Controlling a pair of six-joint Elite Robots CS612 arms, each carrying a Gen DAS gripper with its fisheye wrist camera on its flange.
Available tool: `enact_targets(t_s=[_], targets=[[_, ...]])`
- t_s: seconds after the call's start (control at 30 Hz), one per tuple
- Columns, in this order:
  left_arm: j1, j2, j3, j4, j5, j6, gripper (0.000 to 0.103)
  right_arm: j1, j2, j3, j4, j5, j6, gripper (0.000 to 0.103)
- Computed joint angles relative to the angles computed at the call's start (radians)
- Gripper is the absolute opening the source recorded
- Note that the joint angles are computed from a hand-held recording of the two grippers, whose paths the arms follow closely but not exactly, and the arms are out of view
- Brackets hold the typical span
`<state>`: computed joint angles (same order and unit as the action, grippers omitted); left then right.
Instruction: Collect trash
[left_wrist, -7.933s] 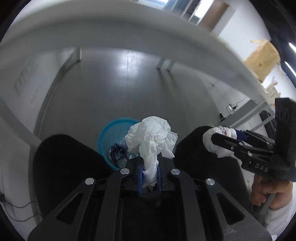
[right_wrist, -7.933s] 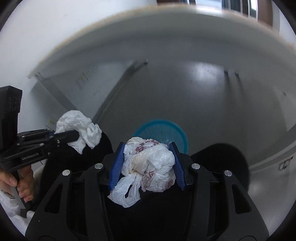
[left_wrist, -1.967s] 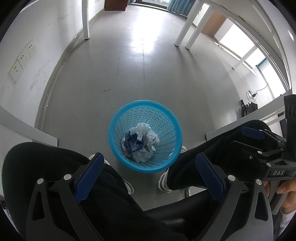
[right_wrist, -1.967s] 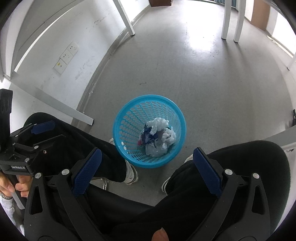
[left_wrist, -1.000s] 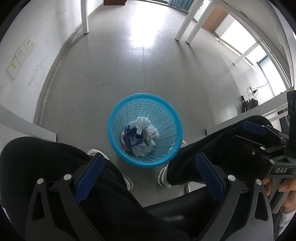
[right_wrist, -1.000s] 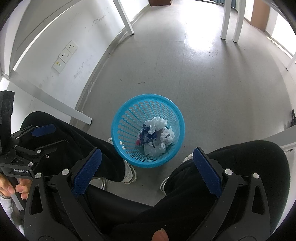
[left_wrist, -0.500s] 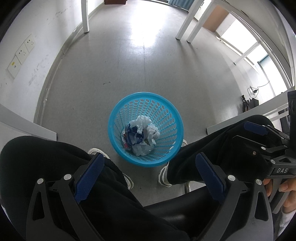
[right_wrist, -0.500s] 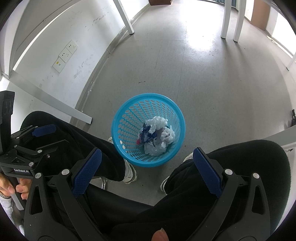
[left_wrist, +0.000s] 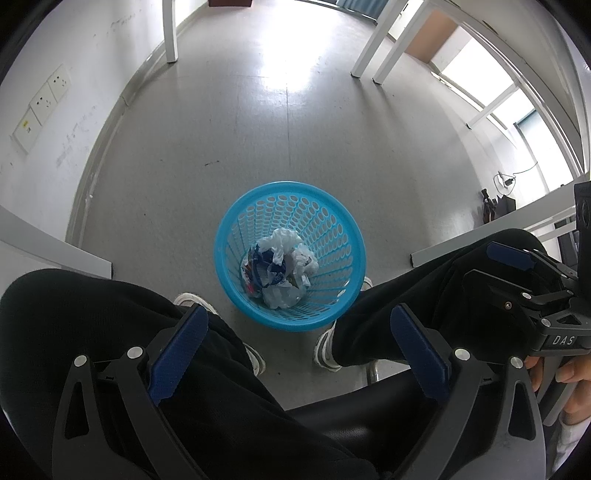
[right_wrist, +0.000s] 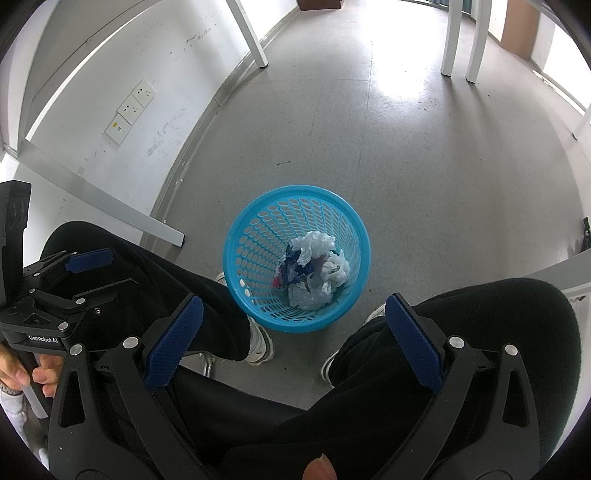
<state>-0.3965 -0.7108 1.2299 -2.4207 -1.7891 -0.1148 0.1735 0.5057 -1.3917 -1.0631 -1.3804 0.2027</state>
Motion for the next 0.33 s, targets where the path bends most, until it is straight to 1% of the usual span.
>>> enact_targets(t_s=[0.33], targets=[[-0.005, -0.006, 0.009, 0.018, 0.004, 0.007, 0.097, 0.0, 0.0, 0.0, 0.0, 0.0, 0.0, 0.095]])
